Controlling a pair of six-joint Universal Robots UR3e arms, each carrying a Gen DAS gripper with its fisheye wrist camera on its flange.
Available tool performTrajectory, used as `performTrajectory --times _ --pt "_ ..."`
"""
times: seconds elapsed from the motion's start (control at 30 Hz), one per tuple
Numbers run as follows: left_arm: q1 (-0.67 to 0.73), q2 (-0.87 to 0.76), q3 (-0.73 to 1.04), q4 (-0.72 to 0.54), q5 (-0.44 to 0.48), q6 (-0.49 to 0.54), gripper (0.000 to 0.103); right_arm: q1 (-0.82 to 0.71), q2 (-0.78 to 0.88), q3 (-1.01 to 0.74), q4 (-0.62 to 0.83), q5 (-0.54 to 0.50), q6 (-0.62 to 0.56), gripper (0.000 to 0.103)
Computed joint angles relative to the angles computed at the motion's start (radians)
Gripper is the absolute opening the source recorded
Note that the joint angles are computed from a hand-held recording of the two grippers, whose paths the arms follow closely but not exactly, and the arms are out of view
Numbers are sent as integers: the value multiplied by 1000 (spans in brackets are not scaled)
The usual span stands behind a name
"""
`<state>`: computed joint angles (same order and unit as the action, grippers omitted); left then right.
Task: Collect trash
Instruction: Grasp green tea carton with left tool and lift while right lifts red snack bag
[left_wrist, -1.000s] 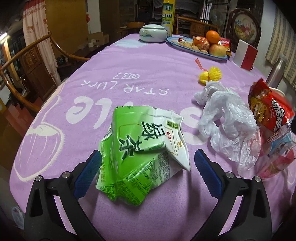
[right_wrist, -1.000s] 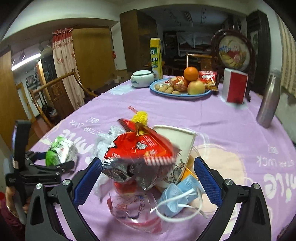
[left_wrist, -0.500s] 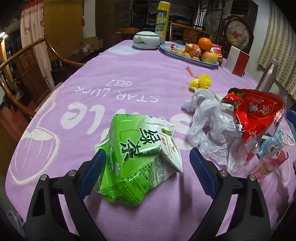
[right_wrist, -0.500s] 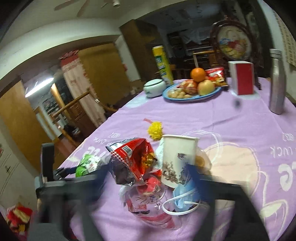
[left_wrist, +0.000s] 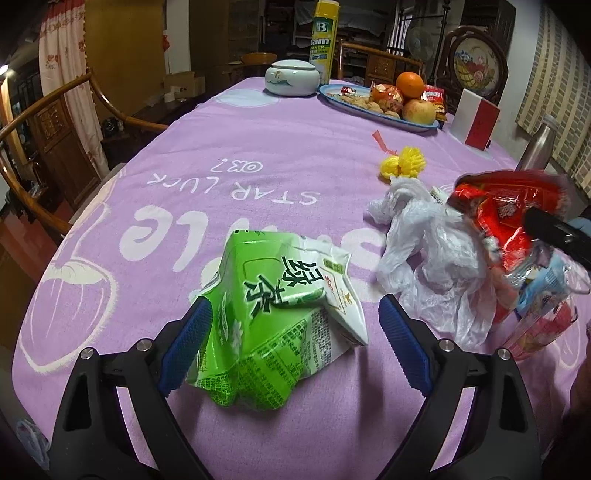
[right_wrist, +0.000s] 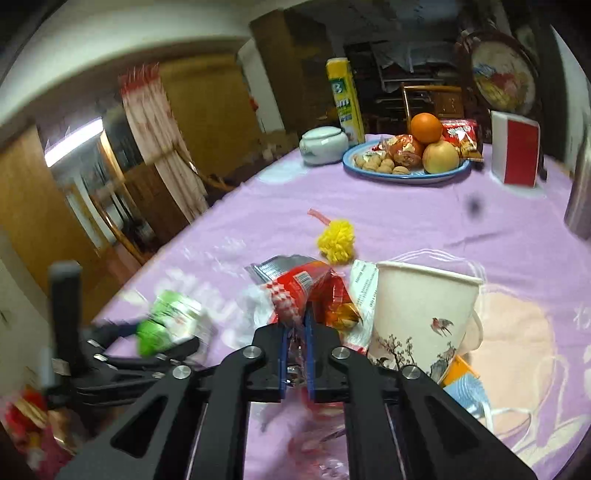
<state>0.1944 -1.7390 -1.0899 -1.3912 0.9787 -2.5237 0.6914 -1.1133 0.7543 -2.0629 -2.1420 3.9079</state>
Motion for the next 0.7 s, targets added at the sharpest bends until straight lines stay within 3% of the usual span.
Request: performTrajectory --times 0.03,0.13,0.3,0.5,0.7 --pt "6 2 -2 4 -14 2 75 18 -22 37 -42 -32 3 8" --pt "44 12 7 -38 -76 27 71 103 -50 65 -113 -173 -13 8" --pt "151 65 54 -178 -207 96 70 196 -86 94 -177 -287 -30 9" --pt "347 164 117 -432 -271 283 71 235 -124 166 -254 -244 -19 10" --pt "665 241 121 -700 -265 578 71 276 2 -17 -219 -183 -56 10"
